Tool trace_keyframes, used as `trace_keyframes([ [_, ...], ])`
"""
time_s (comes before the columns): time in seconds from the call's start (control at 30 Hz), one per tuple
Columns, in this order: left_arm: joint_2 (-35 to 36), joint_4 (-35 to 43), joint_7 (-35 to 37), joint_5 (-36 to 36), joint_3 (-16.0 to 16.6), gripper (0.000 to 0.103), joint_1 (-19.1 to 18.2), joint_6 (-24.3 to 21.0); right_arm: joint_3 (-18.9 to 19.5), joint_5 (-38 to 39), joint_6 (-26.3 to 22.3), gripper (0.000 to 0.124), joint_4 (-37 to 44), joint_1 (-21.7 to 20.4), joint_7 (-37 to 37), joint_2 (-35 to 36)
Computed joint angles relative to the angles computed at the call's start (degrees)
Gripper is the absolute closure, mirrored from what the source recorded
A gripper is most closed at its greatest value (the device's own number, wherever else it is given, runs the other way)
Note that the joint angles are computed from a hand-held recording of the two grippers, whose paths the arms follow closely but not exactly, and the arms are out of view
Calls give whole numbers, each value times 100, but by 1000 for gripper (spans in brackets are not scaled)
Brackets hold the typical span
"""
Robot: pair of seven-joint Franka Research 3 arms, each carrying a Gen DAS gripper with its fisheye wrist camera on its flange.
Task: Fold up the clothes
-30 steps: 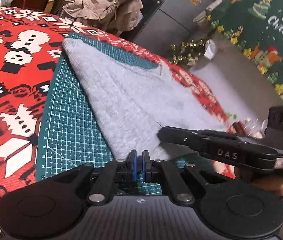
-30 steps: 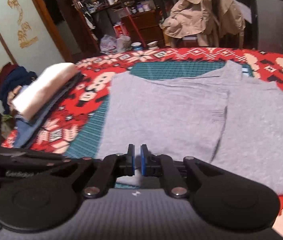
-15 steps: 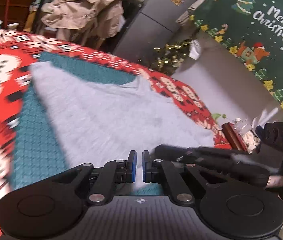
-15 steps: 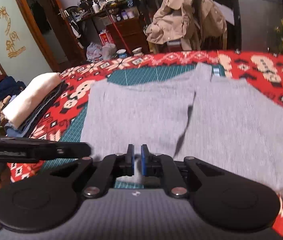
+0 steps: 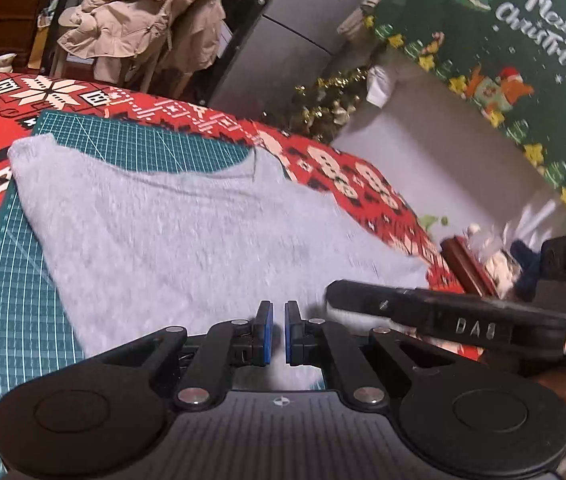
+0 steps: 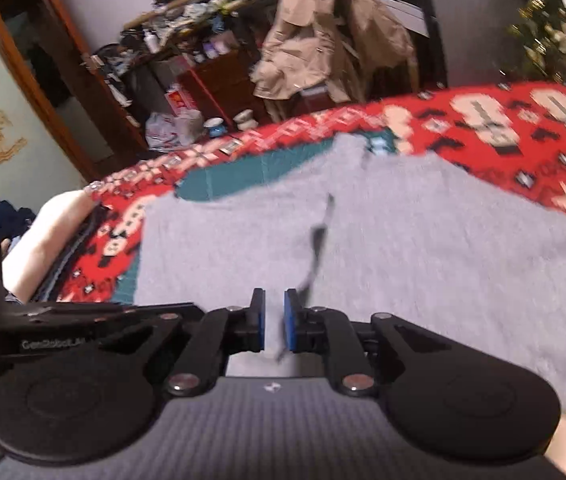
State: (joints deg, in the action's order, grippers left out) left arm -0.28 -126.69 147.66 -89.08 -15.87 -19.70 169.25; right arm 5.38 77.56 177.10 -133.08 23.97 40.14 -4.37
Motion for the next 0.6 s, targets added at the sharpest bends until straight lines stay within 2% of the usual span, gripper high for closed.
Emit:
trace_keyframes([
  [0.1,193,139,-336,285,-4,99,19,19,29,-196,-101,112,242,-26,76,262],
  [0.2,307,157,-742,692,-33,99,57,-94,73,-1065,-58,112,129,-126,1029,385],
  [0.23,328,165,-655,640,-63,99,62,-54,73,-974,-18,119,63,-152,1012,360],
  [0.27,338,179,-502,499,-89,99,69,-10,53,-533,-42,120,41,-169,668,313],
  [0.33,342,226,-269,204,-100,99,98,-57,26,-426,17,117,-76,-213,670,210],
  [0.37,348,285,-35,-75,-102,99,109,-81,8,-220,53,112,-96,-203,477,148],
  [0.43,408,459,366,-509,-91,99,106,-89,-49,464,24,112,7,-165,-203,85],
  [0.53,645,776,298,-377,-76,99,65,89,-28,880,-39,112,391,-198,-728,286],
  [0.6,831,948,-62,5,-79,99,60,246,9,954,-76,112,699,-247,-819,532],
])
